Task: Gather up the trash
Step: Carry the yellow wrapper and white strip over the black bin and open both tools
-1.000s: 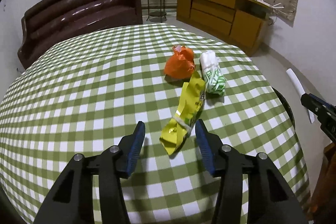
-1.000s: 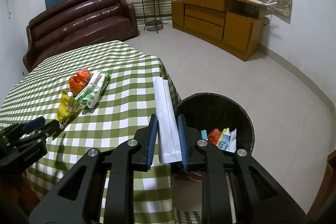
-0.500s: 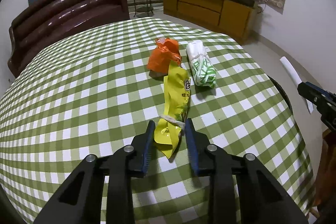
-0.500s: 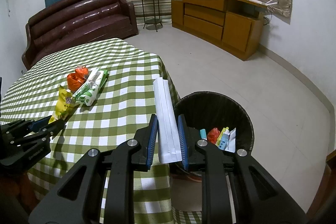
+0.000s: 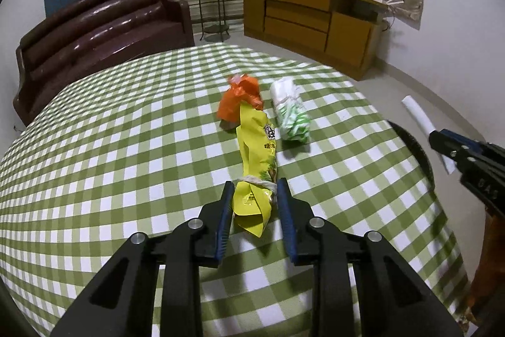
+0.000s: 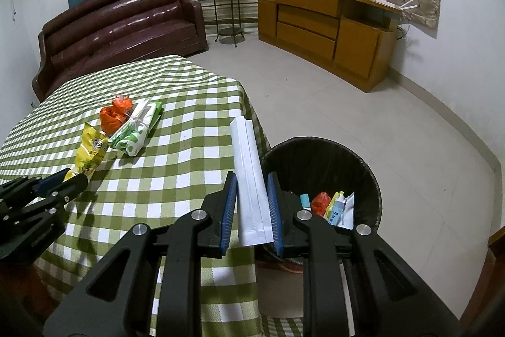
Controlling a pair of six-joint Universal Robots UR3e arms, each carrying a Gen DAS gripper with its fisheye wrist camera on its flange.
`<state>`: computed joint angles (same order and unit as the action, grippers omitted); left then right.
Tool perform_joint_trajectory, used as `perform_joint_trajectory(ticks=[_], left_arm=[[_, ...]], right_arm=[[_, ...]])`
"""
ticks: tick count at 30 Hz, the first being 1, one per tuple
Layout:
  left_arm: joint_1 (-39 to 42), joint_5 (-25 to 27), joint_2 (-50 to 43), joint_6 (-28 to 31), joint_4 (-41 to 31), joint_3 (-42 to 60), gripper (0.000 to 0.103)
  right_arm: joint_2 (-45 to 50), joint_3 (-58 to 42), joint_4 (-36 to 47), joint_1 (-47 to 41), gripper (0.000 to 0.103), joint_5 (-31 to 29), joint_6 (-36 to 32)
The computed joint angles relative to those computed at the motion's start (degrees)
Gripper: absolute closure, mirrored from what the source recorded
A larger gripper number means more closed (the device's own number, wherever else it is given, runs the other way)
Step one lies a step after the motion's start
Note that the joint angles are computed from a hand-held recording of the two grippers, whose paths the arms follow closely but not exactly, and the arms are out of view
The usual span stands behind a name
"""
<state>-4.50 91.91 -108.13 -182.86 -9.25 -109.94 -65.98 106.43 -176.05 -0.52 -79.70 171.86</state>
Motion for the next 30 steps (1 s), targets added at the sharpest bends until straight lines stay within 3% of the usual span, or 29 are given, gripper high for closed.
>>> perform_joint_trajectory(ticks=[14, 30], left_arm=[[-3.55, 0.73, -1.52, -1.20, 0.61, 4.87, 0.075], [-8.89, 0.27, -11.61, -1.00, -2.19, 19.25, 0.075]], right_arm=[[0.26, -0.48, 0.01, -1.50, 0.083, 0.53, 0.17], [0.64, -1.60, -0.89, -5.77, 0.083, -0.16, 0.68]])
